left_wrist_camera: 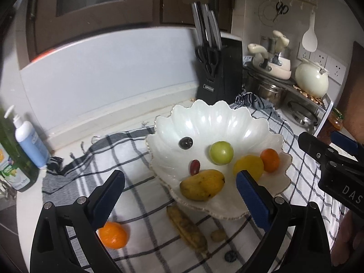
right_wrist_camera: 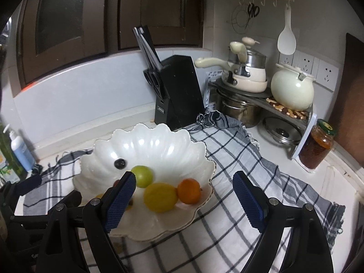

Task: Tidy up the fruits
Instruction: 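Open the right tool to drop the tangerine while the left tool releases the mango, then withdraw both tools and move the right tool to the small dark fruit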

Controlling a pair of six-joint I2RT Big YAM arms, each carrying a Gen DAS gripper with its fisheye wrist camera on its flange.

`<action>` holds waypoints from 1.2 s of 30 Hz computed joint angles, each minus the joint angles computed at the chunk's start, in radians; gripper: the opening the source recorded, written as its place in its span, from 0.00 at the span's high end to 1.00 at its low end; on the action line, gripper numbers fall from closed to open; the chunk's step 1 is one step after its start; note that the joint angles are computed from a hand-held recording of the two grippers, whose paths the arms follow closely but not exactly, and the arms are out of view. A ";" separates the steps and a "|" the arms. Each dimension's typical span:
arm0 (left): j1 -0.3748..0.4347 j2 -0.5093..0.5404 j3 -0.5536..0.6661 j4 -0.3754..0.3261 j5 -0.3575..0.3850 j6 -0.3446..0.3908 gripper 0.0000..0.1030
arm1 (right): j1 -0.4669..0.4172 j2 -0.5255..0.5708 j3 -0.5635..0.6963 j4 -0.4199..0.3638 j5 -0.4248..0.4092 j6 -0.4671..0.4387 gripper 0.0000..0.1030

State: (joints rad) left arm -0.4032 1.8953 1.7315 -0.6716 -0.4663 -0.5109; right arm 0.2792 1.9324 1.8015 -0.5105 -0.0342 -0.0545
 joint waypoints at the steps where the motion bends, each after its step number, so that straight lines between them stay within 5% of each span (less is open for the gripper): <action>1: -0.002 -0.011 -0.012 0.004 -0.005 -0.001 0.03 | 0.002 -0.011 -0.014 0.006 0.000 0.001 0.15; 15: -0.034 -0.161 -0.202 0.048 -0.083 -0.032 0.02 | 0.032 -0.150 -0.219 0.091 0.000 0.000 0.15; 30: -0.065 -0.224 -0.330 0.047 -0.123 -0.096 0.02 | 0.045 -0.182 -0.325 0.123 -0.045 -0.016 0.16; 36: -0.073 -0.222 -0.373 0.038 -0.127 -0.126 0.02 | 0.054 -0.158 -0.352 0.102 -0.084 -0.049 0.43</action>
State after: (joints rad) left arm -0.4758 1.6733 1.3582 -0.6340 -0.5937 -0.6374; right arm 0.3336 1.7743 1.4499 -0.4081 -0.1185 -0.1037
